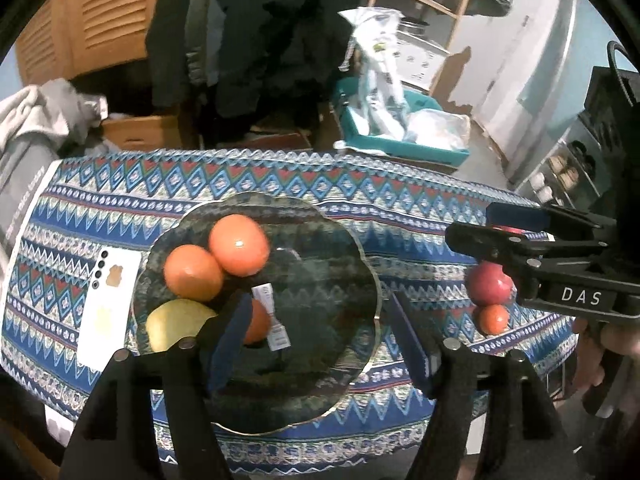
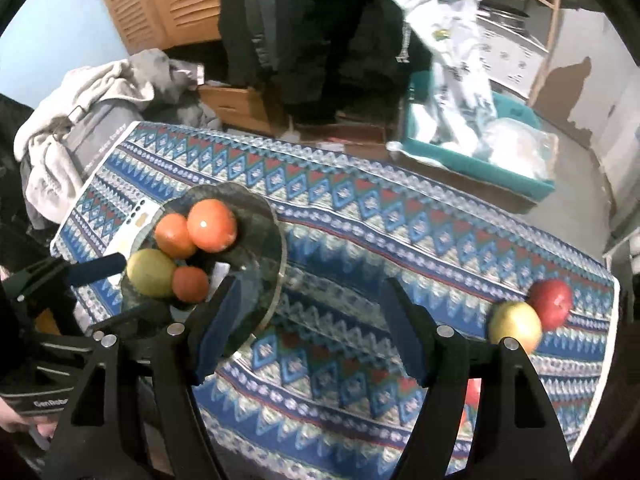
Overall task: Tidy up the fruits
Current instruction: 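Lower the left tool onto a large red apple while the right tool grasps a small tangerine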
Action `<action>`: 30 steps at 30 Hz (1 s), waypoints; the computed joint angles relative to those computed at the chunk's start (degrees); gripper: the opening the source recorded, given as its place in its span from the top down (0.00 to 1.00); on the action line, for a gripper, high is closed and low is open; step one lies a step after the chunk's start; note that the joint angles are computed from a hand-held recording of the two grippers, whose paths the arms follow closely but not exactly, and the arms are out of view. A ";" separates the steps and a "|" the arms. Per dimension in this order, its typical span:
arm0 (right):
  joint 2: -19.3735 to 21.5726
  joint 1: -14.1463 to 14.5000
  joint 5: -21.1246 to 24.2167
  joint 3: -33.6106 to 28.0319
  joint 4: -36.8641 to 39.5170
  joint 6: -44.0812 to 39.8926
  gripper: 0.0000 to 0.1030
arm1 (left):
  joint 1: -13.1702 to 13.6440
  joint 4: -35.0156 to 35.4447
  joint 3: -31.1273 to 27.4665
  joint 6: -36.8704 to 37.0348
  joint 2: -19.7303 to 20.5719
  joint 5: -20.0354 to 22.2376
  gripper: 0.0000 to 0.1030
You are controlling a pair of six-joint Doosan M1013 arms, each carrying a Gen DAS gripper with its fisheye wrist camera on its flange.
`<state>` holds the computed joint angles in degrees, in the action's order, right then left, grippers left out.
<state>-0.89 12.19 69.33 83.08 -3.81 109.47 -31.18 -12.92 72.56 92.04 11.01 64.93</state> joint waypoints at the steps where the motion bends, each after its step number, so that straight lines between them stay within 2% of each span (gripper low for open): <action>1: -0.32 -0.16 0.18 0.12 -0.08 0.06 0.30 | -0.28 0.08 0.04 0.24 -0.12 -0.05 0.29; 6: -2.48 -0.76 0.98 1.62 -1.49 0.99 0.26 | -1.68 -0.62 -0.10 1.48 -0.33 0.60 0.28; 15: -6.35 -3.13 1.31 5.40 -1.95 2.60 0.26 | -3.71 -0.73 0.04 2.68 -0.34 0.94 0.28; 22: -8.75 -5.71 1.70 8.77 -1.32 3.61 0.26 | -5.46 -0.53 -0.28 3.60 0.33 1.34 0.28; 30: -9.53 -9.44 2.68 13.47 2.04 3.68 0.26 | -8.07 0.52 -0.33 5.62 2.15 2.97 0.28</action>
<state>-10.42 2.75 72.01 96.55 -1.77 113.15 -39.25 -12.40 72.24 97.66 13.16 67.90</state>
